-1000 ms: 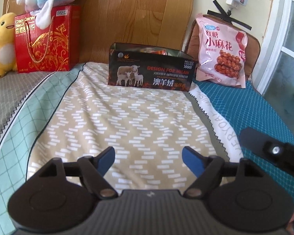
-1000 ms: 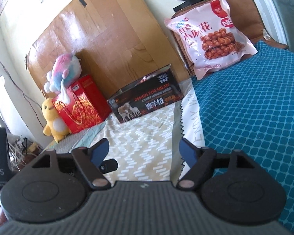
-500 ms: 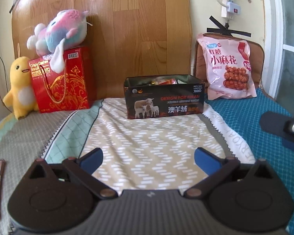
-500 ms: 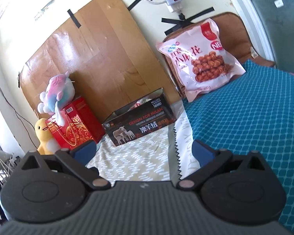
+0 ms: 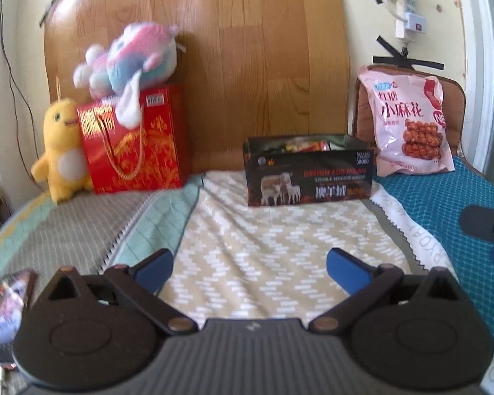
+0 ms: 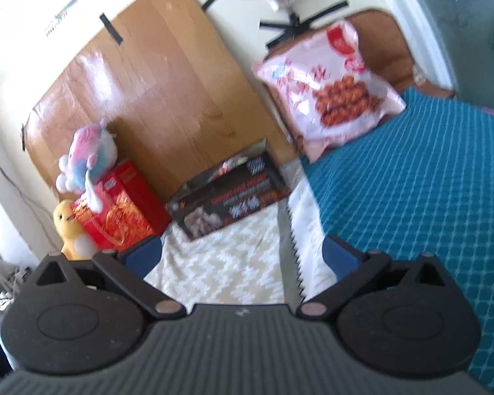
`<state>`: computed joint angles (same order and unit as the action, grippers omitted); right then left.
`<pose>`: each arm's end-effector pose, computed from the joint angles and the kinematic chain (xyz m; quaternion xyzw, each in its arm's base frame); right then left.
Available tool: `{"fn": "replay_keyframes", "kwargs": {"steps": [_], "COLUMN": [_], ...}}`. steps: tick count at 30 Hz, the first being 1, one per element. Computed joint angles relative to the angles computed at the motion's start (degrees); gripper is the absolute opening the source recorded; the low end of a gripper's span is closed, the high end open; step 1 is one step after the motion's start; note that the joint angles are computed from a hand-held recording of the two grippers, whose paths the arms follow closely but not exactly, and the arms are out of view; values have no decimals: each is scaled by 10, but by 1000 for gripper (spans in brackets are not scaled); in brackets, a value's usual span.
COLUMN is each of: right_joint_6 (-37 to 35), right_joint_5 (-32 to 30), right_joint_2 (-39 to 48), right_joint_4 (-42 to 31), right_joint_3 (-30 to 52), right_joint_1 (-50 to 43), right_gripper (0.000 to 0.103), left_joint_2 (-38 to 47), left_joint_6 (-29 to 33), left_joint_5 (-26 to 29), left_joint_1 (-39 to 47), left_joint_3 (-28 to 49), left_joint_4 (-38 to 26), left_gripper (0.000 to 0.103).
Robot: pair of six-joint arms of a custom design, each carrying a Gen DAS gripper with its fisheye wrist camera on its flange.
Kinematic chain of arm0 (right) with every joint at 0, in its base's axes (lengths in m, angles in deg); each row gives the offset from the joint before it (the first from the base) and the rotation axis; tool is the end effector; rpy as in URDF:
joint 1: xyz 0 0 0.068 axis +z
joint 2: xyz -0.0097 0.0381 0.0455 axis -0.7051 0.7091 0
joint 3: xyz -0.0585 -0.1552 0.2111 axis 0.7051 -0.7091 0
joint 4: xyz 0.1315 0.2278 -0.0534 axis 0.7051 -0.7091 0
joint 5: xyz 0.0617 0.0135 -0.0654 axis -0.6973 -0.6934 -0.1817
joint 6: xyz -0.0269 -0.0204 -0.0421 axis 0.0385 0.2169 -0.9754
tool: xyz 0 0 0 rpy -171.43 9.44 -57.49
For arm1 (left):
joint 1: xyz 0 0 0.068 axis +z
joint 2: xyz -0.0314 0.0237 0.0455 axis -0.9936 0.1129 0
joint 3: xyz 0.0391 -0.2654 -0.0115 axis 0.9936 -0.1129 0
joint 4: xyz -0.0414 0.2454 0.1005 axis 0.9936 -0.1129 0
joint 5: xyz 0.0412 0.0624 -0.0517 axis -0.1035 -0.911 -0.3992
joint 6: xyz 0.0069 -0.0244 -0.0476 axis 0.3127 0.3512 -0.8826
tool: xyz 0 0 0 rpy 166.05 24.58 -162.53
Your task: Organize snacks
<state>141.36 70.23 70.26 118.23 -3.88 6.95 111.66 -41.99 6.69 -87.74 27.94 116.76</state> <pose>0.1853 0.1840 0.0157 0.3253 0.7253 0.0901 0.6000 0.3184 -0.0371 0.0730 0.2547 0.8305 -0.1154 0.4817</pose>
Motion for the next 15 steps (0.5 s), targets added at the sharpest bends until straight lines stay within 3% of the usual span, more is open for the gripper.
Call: {"fn": "replay_keyframes", "kwargs": {"steps": [4, 15], "right_joint_6": [5, -20], "right_joint_5": [-14, -42], "right_joint_2": [-9, -13], "right_joint_4": [-25, 10], "right_joint_3": [5, -7], "right_joint_1": [-2, -4], "right_gripper": [103, 103], "left_joint_2": [6, 12], "left_joint_6": [4, 5], "left_joint_5": [1, -17], "left_joint_1": [4, 0], "left_joint_3": [29, 37], "left_joint_4": [-55, -75], "left_gripper": [103, 103]}}
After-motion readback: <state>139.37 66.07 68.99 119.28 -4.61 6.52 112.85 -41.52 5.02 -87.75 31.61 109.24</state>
